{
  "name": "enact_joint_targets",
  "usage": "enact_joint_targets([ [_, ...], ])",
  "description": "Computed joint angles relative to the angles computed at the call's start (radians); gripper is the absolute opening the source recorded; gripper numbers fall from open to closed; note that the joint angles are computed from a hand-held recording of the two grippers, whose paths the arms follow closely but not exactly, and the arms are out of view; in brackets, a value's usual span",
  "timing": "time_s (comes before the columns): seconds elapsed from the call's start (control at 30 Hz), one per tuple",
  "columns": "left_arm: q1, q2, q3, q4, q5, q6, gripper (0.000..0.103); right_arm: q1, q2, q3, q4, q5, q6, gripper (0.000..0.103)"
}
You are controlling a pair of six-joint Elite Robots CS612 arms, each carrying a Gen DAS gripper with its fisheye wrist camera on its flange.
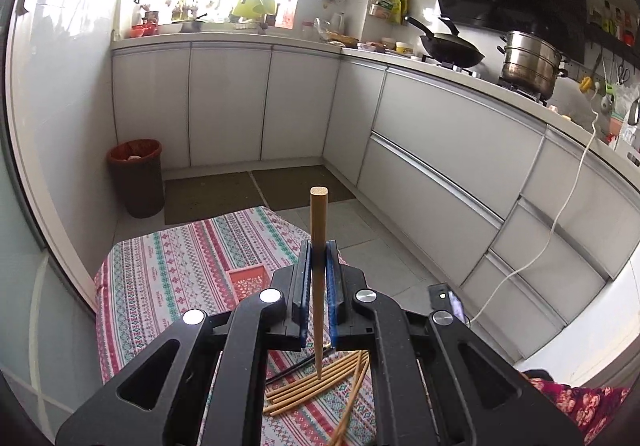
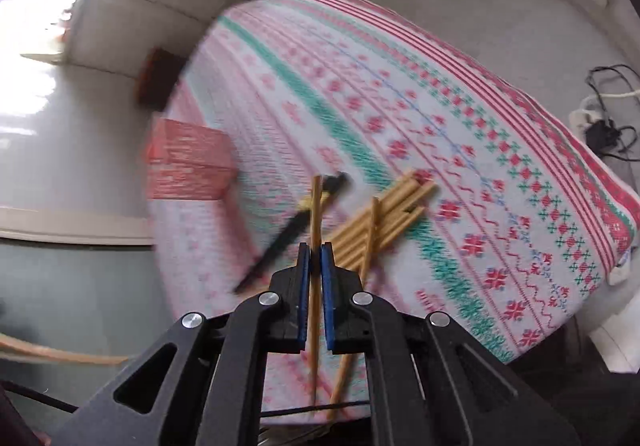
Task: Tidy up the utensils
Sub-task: 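Lower both held chopsticks into the pink mesh cup and open both tools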
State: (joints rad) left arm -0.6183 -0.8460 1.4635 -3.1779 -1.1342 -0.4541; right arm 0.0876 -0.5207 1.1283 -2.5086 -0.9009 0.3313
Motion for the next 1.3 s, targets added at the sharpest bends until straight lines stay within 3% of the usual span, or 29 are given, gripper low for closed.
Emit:
enact_joint_targets([
  [0.27, -0.004, 0.022, -0.042, 0.016, 0.061, -0.022, 0.006, -0.001, -0.090, 0.064, -0.097, 0.026, -0.137, 0.006],
  [0.5, 0.012, 0.055, -0.090, -0.020, 0.142, -0.056, 0.006, -0.005, -0.130, 0.045, -0.340, 0.076, -0.088, 0.006],
  [0.67, 0.019, 0.100, -0.156, -0.018, 0.253, -0.082, 0.006, -0.004, -0.116, -0.023, -0.491, 0.086, -0.013, 0.006],
  [0.77, 0.031, 0.138, -0.206, 0.026, 0.295, -0.111, 0.006, 0.003, -0.083, -0.091, -0.524, 0.079, 0.025, 0.006],
  [0.9, 0.055, 0.185, -0.265, 0.105, 0.284, -0.152, 0.007, 0.024, -0.031, -0.171, -0.523, 0.028, 0.020, 0.006],
  [1.0, 0.073, 0.218, -0.306, 0.173, 0.247, -0.172, 0.007, 0.032, -0.006, -0.207, -0.494, 0.028, 0.011, 0.006],
  [1.07, 0.086, 0.230, -0.323, 0.216, 0.185, -0.187, 0.015, 0.039, 0.011, -0.233, -0.456, 0.011, -0.020, 0.006],
  [1.13, 0.088, 0.230, -0.323, 0.221, 0.187, -0.203, 0.039, 0.048, 0.026, -0.258, -0.436, -0.012, -0.044, 0.006],
  [1.3, 0.078, 0.200, -0.275, 0.132, 0.249, -0.200, 0.050, 0.064, 0.064, -0.316, -0.385, -0.060, -0.069, 0.006],
])
